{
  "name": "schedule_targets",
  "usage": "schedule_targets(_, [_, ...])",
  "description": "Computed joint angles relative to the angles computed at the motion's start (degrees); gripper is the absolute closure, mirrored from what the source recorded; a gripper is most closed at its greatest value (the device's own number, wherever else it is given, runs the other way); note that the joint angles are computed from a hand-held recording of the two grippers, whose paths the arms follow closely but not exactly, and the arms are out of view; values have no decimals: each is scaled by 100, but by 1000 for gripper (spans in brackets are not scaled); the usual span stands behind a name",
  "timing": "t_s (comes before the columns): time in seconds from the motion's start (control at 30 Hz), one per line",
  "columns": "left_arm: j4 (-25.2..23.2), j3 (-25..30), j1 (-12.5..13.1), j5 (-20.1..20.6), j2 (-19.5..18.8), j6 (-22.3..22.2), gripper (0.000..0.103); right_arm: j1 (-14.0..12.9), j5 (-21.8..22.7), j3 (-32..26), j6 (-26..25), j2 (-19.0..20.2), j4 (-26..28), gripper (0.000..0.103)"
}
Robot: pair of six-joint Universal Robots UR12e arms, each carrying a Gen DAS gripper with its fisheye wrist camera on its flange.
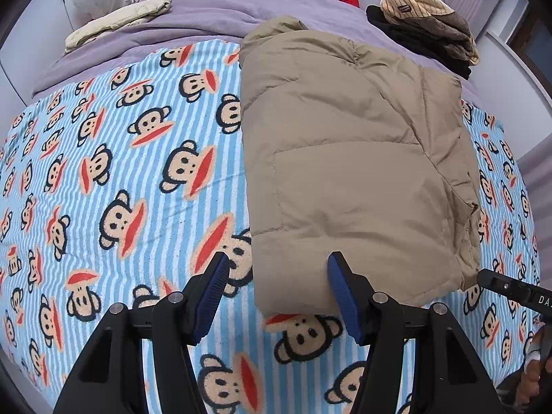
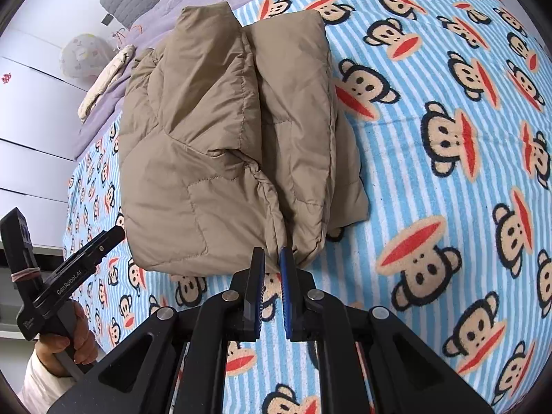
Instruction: Fold large clothes
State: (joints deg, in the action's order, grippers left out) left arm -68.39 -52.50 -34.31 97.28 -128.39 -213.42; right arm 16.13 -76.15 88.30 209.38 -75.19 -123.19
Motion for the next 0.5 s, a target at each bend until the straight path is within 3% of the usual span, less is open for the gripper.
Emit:
schedule_targets(0.33, [-283, -104, -79, 73, 188, -20, 42, 63, -124, -14, 29, -169, 322, 93])
schedule_targets(0.37, [-283, -149, -86, 64, 225, -34, 38, 88, -165, -4, 36, -200, 340, 93])
schedule_targets(0.4, [-273, -201, -94, 37, 265, -64, 19, 104, -189, 10, 37, -229, 355, 93])
schedule_targets(0.43, [-209, -279, -103, 18, 318, -105, 8, 125, -209, 24, 56, -251, 366, 93])
schedule_targets(0.5, [-73, -422, -122, -52, 415, -87, 8, 153, -226, 55, 91, -306, 422, 93])
